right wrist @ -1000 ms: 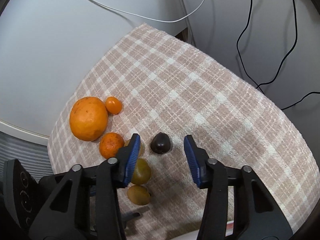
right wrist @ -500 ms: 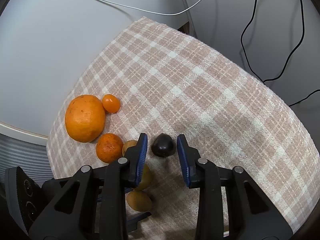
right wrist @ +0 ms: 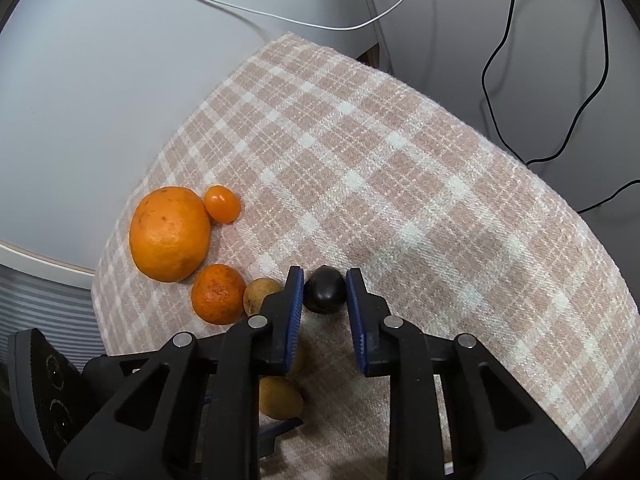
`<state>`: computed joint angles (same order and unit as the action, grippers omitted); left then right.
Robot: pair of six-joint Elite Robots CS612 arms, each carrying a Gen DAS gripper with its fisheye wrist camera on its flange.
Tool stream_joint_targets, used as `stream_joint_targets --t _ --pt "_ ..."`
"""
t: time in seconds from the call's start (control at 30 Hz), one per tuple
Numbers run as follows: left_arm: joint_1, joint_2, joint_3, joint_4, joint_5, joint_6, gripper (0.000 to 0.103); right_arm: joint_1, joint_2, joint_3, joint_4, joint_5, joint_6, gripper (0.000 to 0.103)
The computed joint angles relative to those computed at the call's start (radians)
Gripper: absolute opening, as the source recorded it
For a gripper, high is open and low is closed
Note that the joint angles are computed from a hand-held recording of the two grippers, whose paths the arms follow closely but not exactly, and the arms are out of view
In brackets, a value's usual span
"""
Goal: Organize fruits
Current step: 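Grasp the second dark plum with the right gripper while the left grasps a brown kiwi, then carry the plum and kiwi over the plate and open both grippers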
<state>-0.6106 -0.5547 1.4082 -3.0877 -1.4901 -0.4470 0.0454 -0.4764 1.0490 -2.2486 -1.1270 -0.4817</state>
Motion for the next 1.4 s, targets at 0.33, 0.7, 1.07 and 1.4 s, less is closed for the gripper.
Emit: stream_joint_targets --t 0.33,0.7,1.07,1.4 --pt "-0.007 -0.019 0.030 -0.044 0.006 0.010 0.028 -0.015 -0.038 0.052 -0.051 0.020 0.001 0.022" --pt "-0.022 -0.033 0.046 -0.083 0.004 0.031 0.028 -0.048 -0.099 0.146 -0.141 0.064 0.021 0.022" --pt "-0.044 -0.036 0.045 -0.098 -0.015 0.055 0.028 -0.099 -0.170 0.280 -0.258 0.071 0.040 0.022" --pt "-0.060 -0.035 0.045 -0.097 -0.031 0.070 0.028 -0.128 -0.204 0.354 -0.300 0.058 0.049 0.022"
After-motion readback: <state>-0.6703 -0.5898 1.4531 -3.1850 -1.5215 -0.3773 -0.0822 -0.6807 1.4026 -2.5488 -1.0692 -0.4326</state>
